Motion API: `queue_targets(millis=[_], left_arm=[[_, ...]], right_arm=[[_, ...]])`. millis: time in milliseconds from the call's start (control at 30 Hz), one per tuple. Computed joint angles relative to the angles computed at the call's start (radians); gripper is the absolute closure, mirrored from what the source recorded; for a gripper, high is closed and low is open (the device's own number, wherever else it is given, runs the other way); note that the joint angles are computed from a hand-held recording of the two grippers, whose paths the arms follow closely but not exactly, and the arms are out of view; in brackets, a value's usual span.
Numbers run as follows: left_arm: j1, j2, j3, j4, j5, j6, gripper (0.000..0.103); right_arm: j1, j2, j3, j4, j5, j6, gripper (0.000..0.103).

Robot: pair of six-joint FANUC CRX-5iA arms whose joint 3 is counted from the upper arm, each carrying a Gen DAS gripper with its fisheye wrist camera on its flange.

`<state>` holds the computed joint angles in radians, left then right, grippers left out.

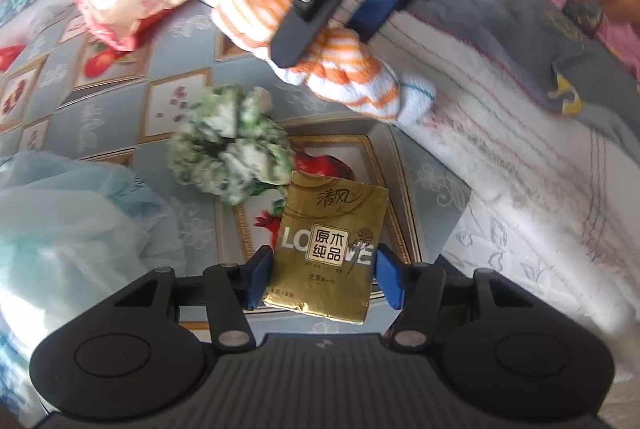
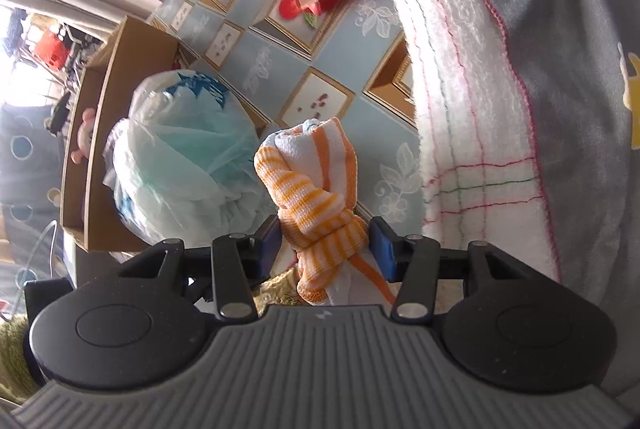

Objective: Organize soft objects
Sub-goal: 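Close the left tool on the gold tissue packet while the right tool holds the striped cloth, then carry both items over the box and open the left and right tools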

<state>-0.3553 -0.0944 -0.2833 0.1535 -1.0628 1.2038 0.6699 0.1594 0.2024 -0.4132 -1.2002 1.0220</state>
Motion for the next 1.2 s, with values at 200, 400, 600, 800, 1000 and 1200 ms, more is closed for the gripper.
queue_targets(millis=[200, 400, 600, 800, 1000, 1200], left_arm=[[0.080, -0.063, 0.017, 0.026, -0.023, 0.040, 0.048], [0.194, -0.118, 0.050, 0.074, -0.048, 0.080, 0.048], [0.343, -0.187, 0.061, 0.117, -0.092, 0.093, 0.047], [0.543, -0.260, 0.067, 0.131, -0.159, 0.078, 0.047], [0.778, -0.253, 0.074, 0.156, -0.277, 0.074, 0.047], [0.914, -0.196, 0.041, 0.124, -0.326, 0.070, 0.047]], right_arm=[[-0.004, -0.006, 0.017, -0.047, 0.072, -0.039, 0.056], [0.000, 0.009, 0.055, -0.080, 0.128, -0.080, 0.056], [0.025, 0.070, 0.156, -0.115, 0.184, -0.106, 0.056], [0.079, 0.179, 0.312, -0.132, 0.225, -0.150, 0.056], [0.148, 0.295, 0.477, -0.124, 0.247, -0.224, 0.055], [0.209, 0.419, 0.660, -0.084, 0.201, -0.293, 0.055]])
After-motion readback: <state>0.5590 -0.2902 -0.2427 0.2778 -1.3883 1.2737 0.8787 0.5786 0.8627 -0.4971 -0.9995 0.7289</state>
